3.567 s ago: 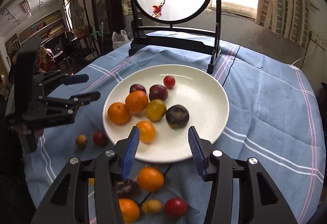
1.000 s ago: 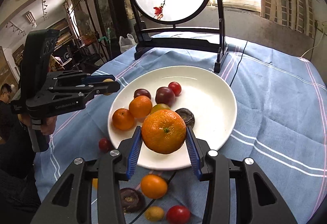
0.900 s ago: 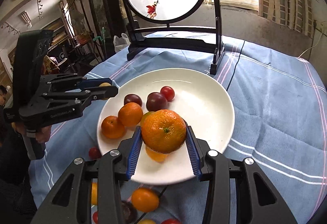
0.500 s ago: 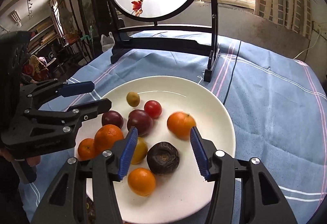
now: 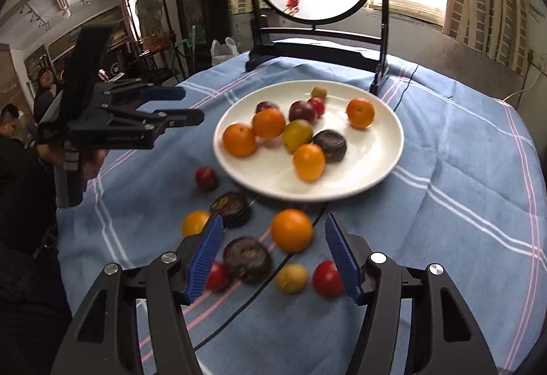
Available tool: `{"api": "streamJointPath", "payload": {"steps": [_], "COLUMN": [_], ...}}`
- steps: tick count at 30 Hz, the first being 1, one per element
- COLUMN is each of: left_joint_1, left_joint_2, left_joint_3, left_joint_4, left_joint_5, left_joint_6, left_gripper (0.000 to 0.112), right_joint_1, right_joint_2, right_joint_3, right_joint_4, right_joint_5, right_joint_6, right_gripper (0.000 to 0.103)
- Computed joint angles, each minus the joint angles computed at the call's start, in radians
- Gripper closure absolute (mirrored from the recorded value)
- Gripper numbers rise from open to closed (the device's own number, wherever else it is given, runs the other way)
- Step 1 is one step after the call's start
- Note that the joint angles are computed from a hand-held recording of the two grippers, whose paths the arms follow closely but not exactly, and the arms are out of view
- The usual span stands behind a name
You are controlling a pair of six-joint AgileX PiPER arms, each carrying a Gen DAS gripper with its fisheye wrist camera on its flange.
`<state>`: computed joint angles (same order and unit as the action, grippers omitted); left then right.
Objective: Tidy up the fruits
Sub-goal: 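Grasp a red tomato with the right tool while the left tool grasps another red tomato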
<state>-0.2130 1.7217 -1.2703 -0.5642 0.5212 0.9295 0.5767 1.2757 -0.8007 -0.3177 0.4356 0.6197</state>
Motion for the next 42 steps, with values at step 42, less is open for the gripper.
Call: {"api": "streamJointPath", "payload": {"steps": [42], "left_joint_1": [-0.053], "left_joint_2": [-0.013], "left_joint_3": [-0.022], "left_joint_4": [-0.059], "left_joint_5": [0.054], "left_joint_6": [0.068], "left_gripper": [0.084], "right_joint_1": [0.013], "right_joint_2": [-0.008], "right_joint_3": [-0.009], "right_joint_4": [0.076], "right_joint_5": [-0.007], "right_joint_6": [-0.041], "right_gripper": [0.075]}}
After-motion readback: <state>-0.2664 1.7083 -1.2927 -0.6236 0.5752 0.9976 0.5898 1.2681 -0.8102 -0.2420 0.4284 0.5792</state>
